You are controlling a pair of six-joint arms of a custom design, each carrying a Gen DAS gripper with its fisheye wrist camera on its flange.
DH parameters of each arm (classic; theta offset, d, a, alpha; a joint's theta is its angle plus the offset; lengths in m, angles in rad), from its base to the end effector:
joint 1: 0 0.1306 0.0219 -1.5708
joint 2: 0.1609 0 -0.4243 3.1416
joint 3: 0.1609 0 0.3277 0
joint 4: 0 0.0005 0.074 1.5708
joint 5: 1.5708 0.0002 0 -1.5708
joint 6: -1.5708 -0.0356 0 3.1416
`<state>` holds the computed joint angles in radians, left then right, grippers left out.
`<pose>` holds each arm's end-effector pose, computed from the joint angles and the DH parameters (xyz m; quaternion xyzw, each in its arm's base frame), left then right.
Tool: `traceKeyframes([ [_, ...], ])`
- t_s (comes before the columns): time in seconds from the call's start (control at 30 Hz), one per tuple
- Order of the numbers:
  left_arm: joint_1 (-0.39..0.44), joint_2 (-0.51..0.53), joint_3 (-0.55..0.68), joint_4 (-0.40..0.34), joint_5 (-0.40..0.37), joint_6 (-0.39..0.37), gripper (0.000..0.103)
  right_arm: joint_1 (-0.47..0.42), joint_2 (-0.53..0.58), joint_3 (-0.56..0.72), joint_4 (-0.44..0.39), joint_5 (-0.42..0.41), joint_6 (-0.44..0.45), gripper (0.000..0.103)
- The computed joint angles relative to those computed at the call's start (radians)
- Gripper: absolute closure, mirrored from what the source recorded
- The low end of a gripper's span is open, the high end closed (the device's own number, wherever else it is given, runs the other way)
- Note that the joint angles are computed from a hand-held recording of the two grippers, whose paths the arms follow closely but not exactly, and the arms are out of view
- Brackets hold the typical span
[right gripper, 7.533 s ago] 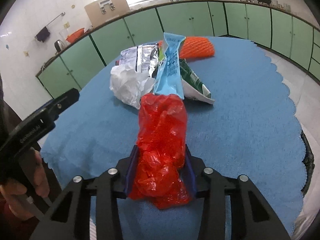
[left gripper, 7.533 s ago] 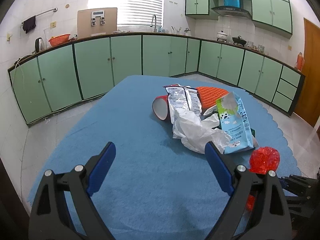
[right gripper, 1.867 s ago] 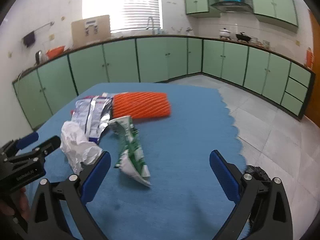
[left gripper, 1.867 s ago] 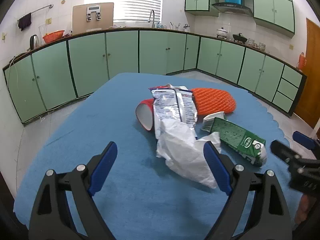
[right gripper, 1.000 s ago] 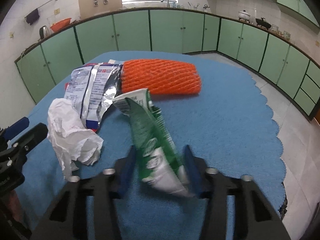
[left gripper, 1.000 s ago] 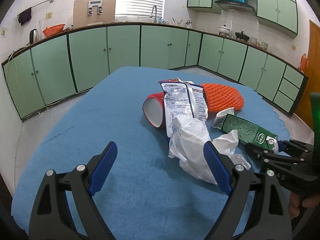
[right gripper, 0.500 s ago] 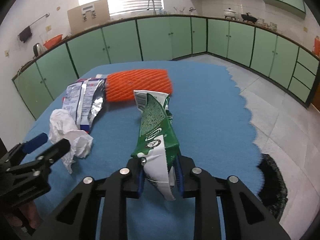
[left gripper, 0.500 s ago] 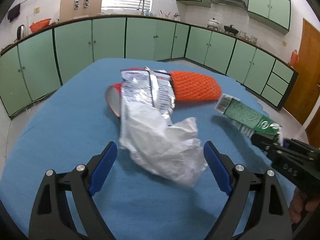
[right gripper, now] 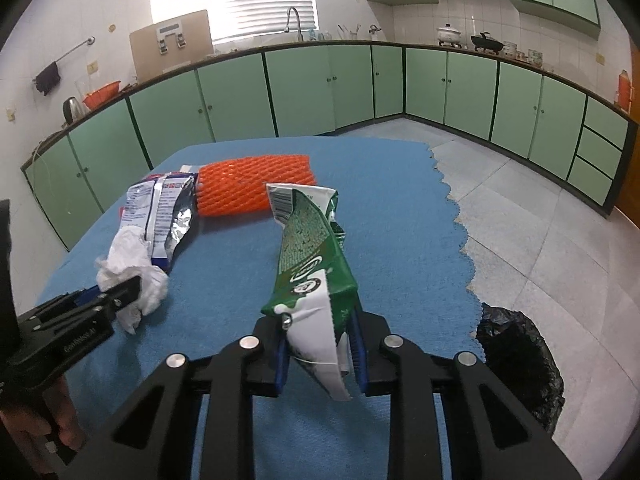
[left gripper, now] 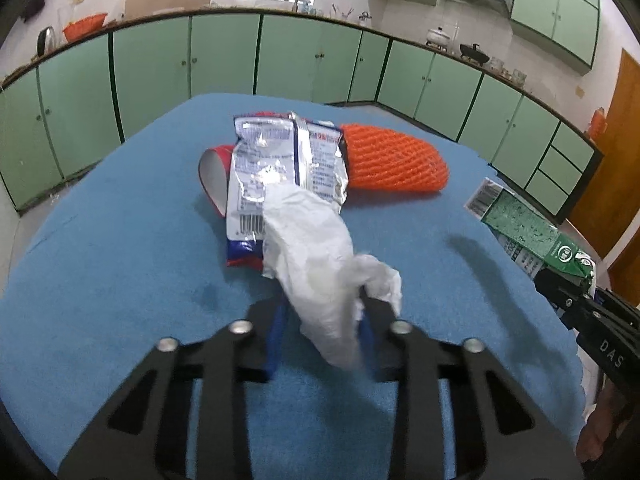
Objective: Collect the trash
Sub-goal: 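Carry the white bag and green snack bag over the bin and open both grippers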
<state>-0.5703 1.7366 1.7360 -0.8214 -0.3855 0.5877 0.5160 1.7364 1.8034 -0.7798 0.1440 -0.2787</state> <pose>0.4770 -0.2907 0.4538 -0.0780 0.9128 -0.0472 0.3980 0.4963 0.2751 0.4828 -0.0776 0.9042 0.1002 0.4079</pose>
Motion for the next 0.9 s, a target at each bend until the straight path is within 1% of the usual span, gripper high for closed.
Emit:
traceKeyframes([
  [0.1,-0.009,-0.012,-0.006,0.017,-0.018,-0.013,0.088,0.002,-0.008,-0.004,0.004,0.008,0.002,0.078],
  [0.23,-0.019,-0.027,-0.003,0.036,-0.029,-0.026,0.092,0.004,-0.023,-0.011,0.015,0.021,-0.001,0.078],
  [0.47,-0.049,-0.027,0.042,0.061,-0.058,-0.075,0.093,-0.004,-0.058,-0.020,0.024,0.039,-0.019,0.078],
  [0.63,-0.076,0.000,0.105,0.065,-0.049,-0.108,0.093,-0.017,-0.091,-0.037,0.026,0.043,-0.040,0.078],
  [0.9,-0.130,0.064,0.213,0.073,-0.021,-0.155,0.094,-0.054,-0.172,-0.109,0.047,0.084,-0.056,0.078],
])
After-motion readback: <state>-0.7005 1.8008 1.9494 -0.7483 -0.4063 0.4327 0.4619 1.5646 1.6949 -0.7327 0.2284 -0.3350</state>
